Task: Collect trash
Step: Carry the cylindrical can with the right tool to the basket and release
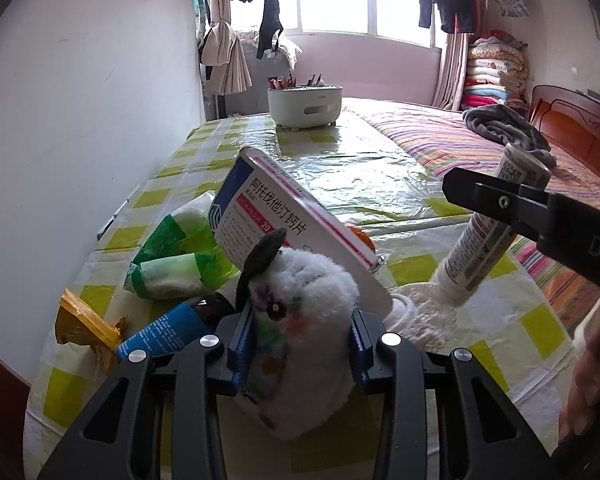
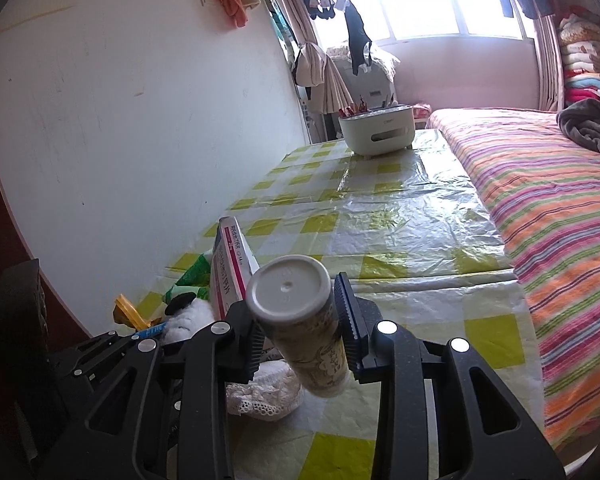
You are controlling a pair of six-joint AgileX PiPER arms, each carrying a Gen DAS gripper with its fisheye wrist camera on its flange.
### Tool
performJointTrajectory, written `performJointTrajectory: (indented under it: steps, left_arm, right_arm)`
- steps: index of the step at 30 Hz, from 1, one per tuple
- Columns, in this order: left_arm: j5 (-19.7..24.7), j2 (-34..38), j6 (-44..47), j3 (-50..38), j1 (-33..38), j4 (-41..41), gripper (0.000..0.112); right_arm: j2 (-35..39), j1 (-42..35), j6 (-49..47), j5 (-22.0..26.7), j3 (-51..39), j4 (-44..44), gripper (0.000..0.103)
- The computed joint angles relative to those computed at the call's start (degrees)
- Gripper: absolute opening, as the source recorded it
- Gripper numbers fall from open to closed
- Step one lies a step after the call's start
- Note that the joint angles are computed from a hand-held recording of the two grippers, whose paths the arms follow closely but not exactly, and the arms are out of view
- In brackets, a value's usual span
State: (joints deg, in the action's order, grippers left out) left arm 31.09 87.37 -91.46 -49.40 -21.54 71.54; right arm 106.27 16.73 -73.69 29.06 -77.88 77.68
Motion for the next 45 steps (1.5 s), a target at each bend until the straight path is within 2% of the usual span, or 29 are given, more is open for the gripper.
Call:
performJointTrajectory:
  steps: [4,9,16,21,27,31,37,45]
  left_arm:
    - [-0.42,-0.59,-0.87,0.58,0.03,0.98,0.037]
    - [-0.42,-1.49,-3.44,1.12,0.5,1.86,0.037]
    - [1.8,-0.79,-8.7,0.1,-1.37,5.16,0.037]
    - [3.74,1.13,-11.73,-1.23,-3.43,7.36,0.037]
    - [6.6,3.6,-12.42,-3.45,-5.77,8.82,0.037]
    - [7.97,4.66,-12.65,-4.68,-6.87,9.52,0.037]
    - [7.23,3.55,-13.63,-4.04,-7.38,10.11,0.037]
    - [4.72,0.89,-12.79,-2.23,-7.46,8.86,0.037]
  right_arm:
    - [-2.54,-0.31,-1.21,-0.35,2.47,2.06,0.031]
    - [-7.58,-0.58,-7.5,0.56,7.67,7.72,0.031]
    - [-10.4,-4.86,-8.67,5.65,9.16,9.81,0.03]
    - [-11.76,-9.2,-9.0,11.03,9.84,11.32,0.03]
    - [-12.72,-12.2,-10.4,15.98,10.78,12.5,0.03]
    - [-12.33,-13.36,-10.38,17.59,11.02,11.58,0.03]
    - [-12.51,-14.42,-10.13,18.33,11.6,11.2,0.03]
    - [-13.31,-14.86,-8.96,15.8,12.08,9.89,0.03]
